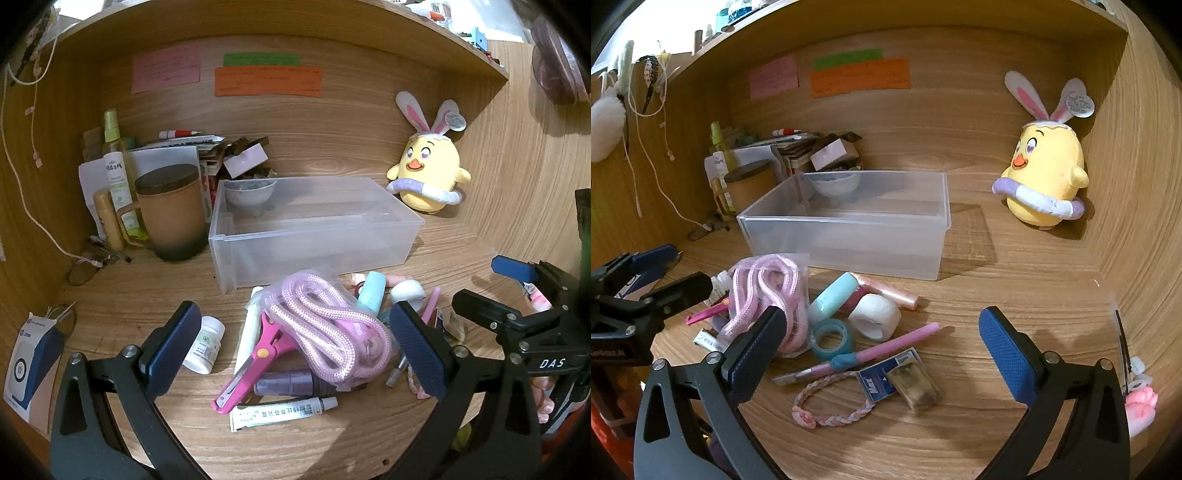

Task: Organize objects

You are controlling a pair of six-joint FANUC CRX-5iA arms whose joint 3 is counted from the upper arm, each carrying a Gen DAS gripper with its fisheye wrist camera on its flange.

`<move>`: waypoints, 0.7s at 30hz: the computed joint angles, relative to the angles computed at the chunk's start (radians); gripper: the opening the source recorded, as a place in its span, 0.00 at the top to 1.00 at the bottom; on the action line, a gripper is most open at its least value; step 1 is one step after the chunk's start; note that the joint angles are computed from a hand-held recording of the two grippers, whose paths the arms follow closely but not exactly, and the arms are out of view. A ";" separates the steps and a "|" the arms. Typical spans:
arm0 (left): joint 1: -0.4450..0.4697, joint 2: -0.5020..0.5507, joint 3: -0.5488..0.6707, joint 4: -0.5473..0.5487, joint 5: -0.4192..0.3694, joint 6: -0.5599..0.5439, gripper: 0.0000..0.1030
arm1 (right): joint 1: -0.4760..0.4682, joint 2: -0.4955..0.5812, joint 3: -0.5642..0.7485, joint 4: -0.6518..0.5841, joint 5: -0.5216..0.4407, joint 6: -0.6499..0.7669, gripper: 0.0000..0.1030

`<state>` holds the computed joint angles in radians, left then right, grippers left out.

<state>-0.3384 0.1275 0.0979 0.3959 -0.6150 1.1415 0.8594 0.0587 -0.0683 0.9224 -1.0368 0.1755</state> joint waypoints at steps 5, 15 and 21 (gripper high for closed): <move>0.006 0.003 -0.004 0.023 -0.001 -0.011 0.00 | 0.002 -0.003 -0.006 0.008 0.008 -0.007 0.00; 0.018 -0.001 -0.023 0.055 0.007 -0.033 0.00 | 0.003 -0.003 -0.009 0.012 0.011 -0.016 0.00; 0.020 -0.003 -0.029 0.068 0.004 -0.040 0.00 | 0.005 -0.003 -0.004 0.007 0.011 -0.009 0.00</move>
